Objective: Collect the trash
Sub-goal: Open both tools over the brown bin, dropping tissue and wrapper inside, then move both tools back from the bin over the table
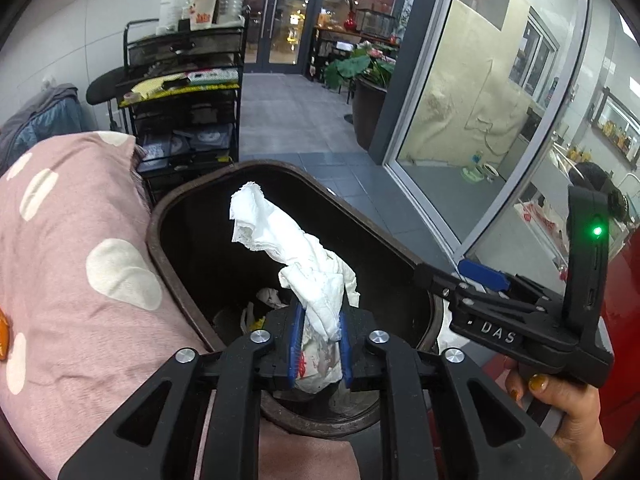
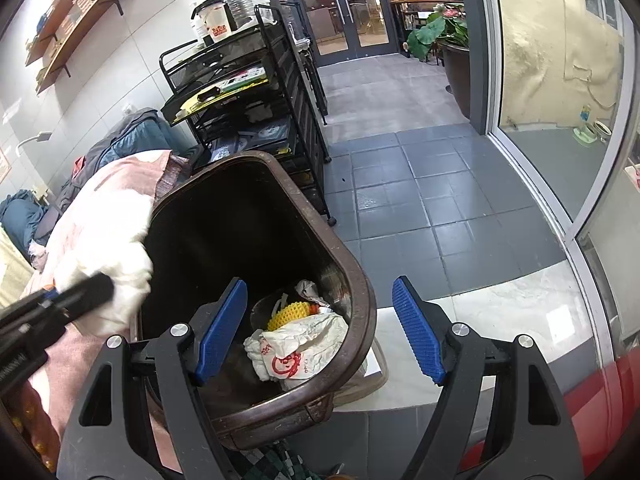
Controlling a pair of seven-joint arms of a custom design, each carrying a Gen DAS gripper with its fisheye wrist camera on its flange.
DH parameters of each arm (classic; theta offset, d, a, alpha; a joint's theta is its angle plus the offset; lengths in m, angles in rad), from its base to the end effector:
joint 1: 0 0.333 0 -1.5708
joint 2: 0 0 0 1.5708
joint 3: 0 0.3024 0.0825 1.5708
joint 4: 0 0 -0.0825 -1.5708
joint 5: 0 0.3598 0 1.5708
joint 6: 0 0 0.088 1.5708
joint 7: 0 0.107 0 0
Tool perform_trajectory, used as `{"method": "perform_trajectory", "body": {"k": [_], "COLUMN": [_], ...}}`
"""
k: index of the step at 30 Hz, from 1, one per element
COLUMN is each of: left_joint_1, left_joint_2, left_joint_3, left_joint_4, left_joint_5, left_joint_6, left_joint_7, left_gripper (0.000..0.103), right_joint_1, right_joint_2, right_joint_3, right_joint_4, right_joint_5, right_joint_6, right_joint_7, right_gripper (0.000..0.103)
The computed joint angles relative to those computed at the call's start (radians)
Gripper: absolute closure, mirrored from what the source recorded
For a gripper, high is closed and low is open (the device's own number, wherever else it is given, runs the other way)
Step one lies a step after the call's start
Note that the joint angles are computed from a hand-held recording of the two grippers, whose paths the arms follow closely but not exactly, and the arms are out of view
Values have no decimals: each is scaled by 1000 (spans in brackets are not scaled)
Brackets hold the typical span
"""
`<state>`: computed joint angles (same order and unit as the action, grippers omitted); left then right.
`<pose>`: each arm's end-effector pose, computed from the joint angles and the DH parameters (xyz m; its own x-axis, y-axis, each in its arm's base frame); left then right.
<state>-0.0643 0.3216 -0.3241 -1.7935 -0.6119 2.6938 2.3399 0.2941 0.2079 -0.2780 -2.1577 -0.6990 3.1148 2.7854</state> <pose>0.6179 -0.2097 0.4393 -0.6306 -0.7594 0.1603 -0.6390 0.3909 -0.6625 0.5753 0.0702 0.3817 -0.3473 -0.8949 -0.2803 -0.6325 0.4443 -0.6344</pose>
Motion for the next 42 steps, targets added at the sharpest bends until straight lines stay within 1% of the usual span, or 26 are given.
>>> {"method": "perform_trajectory", "body": {"k": [1,2,3,4,5,6,8,12,16,21,23,27,32,33,35,38,42], "left_joint_1": [-6,-11,-11,-8,-5,-2,-9,-19,-14,4,18,35,32,27,17,7,3], "left_joint_2": [2,2,-1,-4,-5,-7,-7,-4,-11,-47,-65,-110,-181,-192,-212,-241,-268], "left_joint_3": [6,11,9,4,-2,-8,-3,-1,-7,-28,-39,-42,-19,-8,17,54,103], "left_joint_4": [3,-2,-9,-18,-23,-30,-34,-45,-59,-114,-132,-165,-223,-231,-244,-264,-280], "left_joint_5": [14,26,25,18,10,4,21,56,75,47,10,-83,-240,-265,-306,-375,-448], "left_joint_6": [-4,6,18,36,47,55,63,106,124,182,188,181,207,209,209,214,225], "left_joint_7": [-12,-23,-23,-16,-7,4,-3,-22,-21,24,48,102,230,248,277,325,352], "left_gripper": [69,51,42,28,24,24,18,11,10,7,6,6,6,6,6,6,6], "right_joint_1": [3,13,26,33,26,19,8,-16,-33,-54,-56,-81,-71,-76,-109,-98,-159], "right_joint_2": [-1,-4,-5,-6,-7,-8,-11,-17,-15,-14,-13,0,19,26,40,52,77], "right_joint_3": [-5,-18,-35,-47,-41,-36,-30,-17,-3,17,23,70,98,116,178,197,325], "right_joint_4": [0,-3,0,2,2,3,4,0,11,21,24,34,52,60,80,103,152], "right_joint_5": [-4,-19,-44,-68,-74,-80,-93,-110,-128,-127,-125,-33,96,132,215,274,399], "right_joint_6": [-1,-1,-2,-4,-4,-6,-12,-10,-20,-21,-20,-8,8,11,11,14,6], "right_joint_7": [6,24,54,81,87,93,113,142,153,153,147,55,-68,-104,-200,-265,-429], "right_gripper": [26,21,19,19,18,18,18,17,17,17,17,17,17,17,17,17,17]}}
